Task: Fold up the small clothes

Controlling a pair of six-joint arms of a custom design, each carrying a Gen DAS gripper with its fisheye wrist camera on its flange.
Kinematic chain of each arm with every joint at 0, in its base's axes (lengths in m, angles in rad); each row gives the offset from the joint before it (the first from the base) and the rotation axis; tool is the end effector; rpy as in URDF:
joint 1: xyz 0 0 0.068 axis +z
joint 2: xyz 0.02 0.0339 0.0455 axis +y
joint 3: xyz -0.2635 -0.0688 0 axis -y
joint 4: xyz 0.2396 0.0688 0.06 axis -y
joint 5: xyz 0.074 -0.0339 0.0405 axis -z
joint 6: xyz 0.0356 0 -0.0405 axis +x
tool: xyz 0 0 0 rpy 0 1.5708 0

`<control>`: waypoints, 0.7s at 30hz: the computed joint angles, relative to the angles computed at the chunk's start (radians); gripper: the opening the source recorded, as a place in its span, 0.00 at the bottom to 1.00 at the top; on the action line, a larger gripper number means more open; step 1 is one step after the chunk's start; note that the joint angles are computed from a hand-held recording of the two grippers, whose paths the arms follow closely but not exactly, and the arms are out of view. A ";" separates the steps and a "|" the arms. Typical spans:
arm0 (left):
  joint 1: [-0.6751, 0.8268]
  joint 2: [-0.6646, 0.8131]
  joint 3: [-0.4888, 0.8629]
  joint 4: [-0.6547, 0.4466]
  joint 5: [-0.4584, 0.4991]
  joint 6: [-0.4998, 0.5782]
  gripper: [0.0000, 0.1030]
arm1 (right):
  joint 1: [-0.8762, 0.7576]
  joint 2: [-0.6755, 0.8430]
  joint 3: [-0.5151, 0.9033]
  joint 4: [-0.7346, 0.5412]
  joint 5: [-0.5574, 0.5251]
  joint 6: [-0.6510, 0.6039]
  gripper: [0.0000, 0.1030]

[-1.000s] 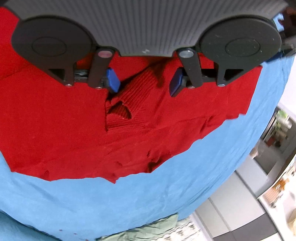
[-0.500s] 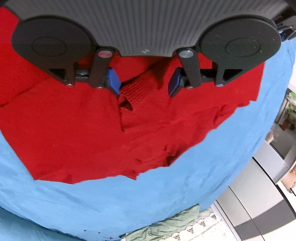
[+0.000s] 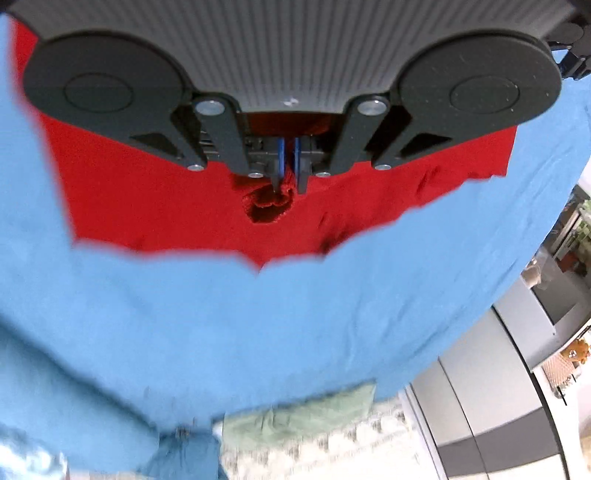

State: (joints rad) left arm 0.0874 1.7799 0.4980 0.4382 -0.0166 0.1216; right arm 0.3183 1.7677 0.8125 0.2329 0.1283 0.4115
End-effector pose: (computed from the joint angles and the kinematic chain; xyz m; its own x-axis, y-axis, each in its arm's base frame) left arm 0.2722 0.0244 0.0768 -0.7507 0.0560 -0.6583 -0.0073 0.9956 0.0929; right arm 0.3252 0.1024 0.1387 -0.6632 0.1992 -0.7215 0.0502 0.9736 0.2226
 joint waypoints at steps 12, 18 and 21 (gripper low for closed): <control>-0.125 0.122 0.080 0.060 -0.045 0.001 0.74 | -0.275 0.075 -0.118 0.196 -0.050 -0.237 0.19; -0.088 0.129 0.097 0.015 -0.085 -0.056 0.82 | -0.318 0.169 -0.113 0.245 -0.063 -0.292 0.21; -0.057 0.102 0.100 -0.038 -0.081 -0.095 0.86 | -0.325 0.174 -0.125 0.221 -0.072 -0.335 0.34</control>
State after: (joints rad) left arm 0.0300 1.8821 0.5978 0.4000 -0.0977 0.0262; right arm -0.0064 1.9418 0.6875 0.4537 0.0562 0.0763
